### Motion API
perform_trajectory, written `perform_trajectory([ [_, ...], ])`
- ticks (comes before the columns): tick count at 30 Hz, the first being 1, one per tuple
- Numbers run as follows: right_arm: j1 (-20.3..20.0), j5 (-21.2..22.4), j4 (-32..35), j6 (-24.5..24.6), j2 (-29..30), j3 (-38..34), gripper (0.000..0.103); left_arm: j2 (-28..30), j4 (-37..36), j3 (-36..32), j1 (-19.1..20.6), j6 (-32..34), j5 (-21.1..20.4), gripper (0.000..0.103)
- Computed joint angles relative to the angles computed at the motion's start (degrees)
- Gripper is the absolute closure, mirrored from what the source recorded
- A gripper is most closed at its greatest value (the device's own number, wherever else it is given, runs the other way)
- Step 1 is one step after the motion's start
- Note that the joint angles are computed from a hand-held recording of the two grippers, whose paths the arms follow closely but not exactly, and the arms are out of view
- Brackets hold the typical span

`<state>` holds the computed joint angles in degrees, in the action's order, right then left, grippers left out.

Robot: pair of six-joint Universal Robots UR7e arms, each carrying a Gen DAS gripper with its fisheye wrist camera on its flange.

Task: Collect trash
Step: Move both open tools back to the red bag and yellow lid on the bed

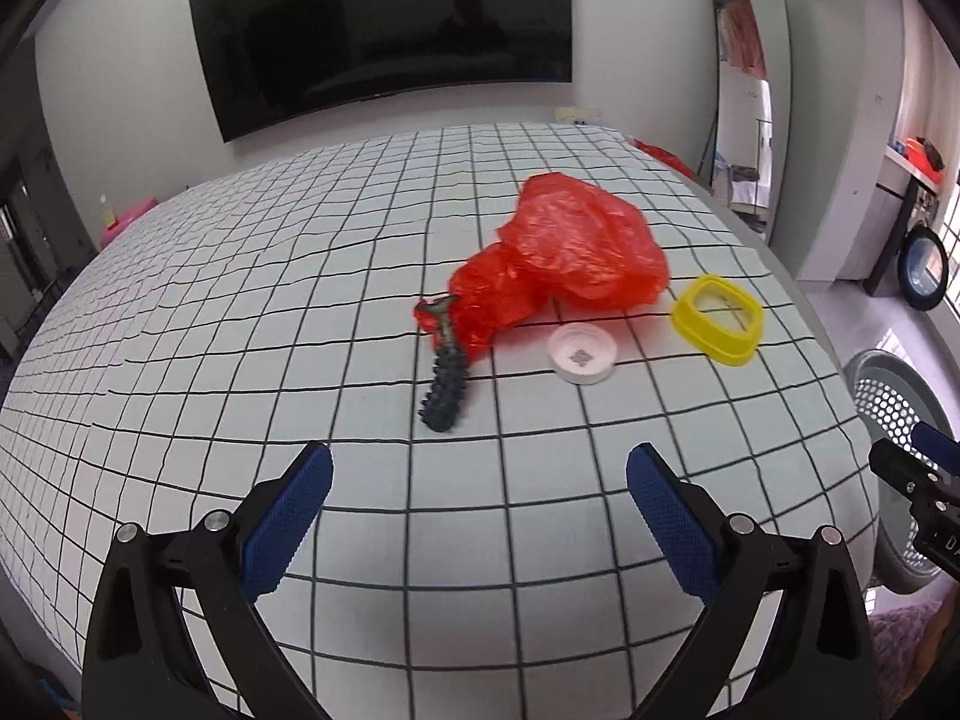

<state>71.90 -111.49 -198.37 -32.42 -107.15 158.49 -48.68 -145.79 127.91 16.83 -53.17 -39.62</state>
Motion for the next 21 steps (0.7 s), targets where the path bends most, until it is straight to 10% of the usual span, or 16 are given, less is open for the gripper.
perform_trajectory([
  [21, 5.6, -3.6, 6.0, -2.1, 20.8, -17.1, 0.027, 2.9, -5.7, -3.0, 8.8, 6.3, 1.1, 0.007],
])
